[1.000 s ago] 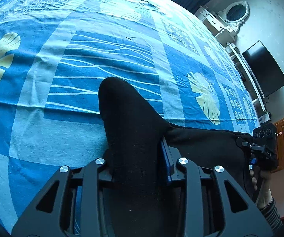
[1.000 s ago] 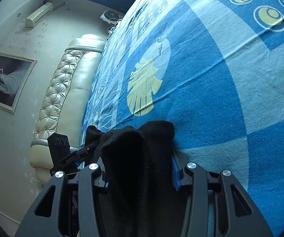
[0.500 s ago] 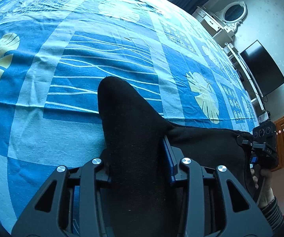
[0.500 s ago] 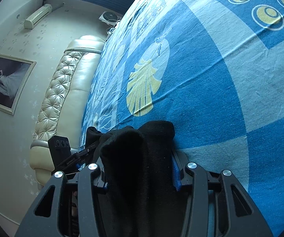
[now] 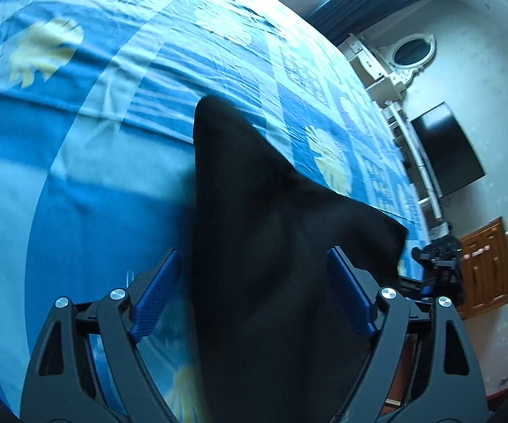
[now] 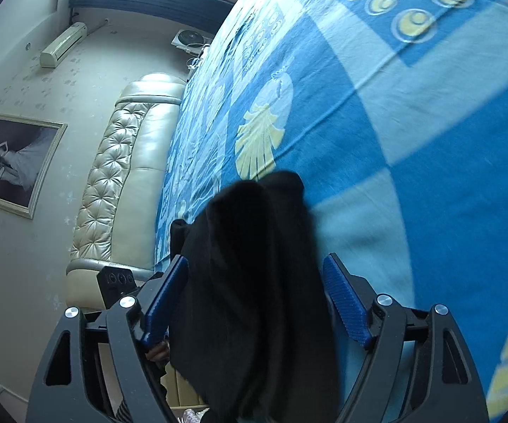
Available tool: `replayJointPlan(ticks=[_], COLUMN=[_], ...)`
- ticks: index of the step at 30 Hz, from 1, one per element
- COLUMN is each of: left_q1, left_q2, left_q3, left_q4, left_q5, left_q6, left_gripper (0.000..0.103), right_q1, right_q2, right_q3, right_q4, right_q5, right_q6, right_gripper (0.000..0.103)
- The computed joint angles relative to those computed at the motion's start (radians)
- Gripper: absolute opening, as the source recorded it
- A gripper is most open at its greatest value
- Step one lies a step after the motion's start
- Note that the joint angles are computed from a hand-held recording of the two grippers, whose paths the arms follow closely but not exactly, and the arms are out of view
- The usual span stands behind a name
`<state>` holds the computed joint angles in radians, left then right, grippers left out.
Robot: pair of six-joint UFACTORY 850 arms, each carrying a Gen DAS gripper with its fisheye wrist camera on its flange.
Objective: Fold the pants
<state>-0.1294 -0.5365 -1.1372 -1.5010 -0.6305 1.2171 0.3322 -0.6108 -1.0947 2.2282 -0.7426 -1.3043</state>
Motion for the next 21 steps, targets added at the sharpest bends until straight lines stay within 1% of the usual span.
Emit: replayJointPlan(ticks=[2, 5, 7, 10, 13, 17, 19, 20, 21], left_q1=[0.019, 0.04, 0.04, 0.028, 0.018, 0.003, -0.006, -0.013, -0.023], left_q2=[0.033, 0.066, 0.083, 0.098, 0.088, 0.083, 0.087, 0.092, 0.095], left_q3=[0.068, 0.146, 0.181, 0.216, 0.223, 0.214, 0.216, 0.215, 0.213], left_q4=[-0.056, -0.086, -0.087, -0.091, -0.11, -0.158, -0.157, -0.138, -0.123], left_q5=[-0.058, -0.144, -0.165, -0.165, -0.177, -0.154, -0.128, -0.098, -0.069], left_q6=[0.036, 0.048, 0.052, 0.056, 0.061, 0.067, 0.06, 0.044, 0.029], left_gripper=[0.084, 0.084, 0.084, 0.085, 0.085, 0.085, 0.081, 0.072, 0.068], right_q1=[0.002, 0.009, 0.02, 0.039, 0.06, 0.074, 0.082, 0.083, 0.086], right_q2=[0.034, 0.068, 0.078, 0.079, 0.074, 0.074, 0.073, 0.072, 0.071], right_q3=[0.056, 0.116, 0.133, 0.139, 0.127, 0.126, 0.114, 0.11, 0.106], right_q4=[0.034, 0.082, 0.087, 0.092, 0.105, 0.138, 0.131, 0.122, 0.117], right_q5=[-0.01, -0.03, -0.044, -0.045, -0.011, 0.007, 0.028, 0.033, 0.044], right_q6=[-0.022, -0.049, -0.049, -0.058, -0.07, -0.1, -0.1, -0.104, -0.118], right_gripper=[0.079, 0.08, 0.081, 0.081, 0.081, 0.086, 0.087, 0.087, 0.085])
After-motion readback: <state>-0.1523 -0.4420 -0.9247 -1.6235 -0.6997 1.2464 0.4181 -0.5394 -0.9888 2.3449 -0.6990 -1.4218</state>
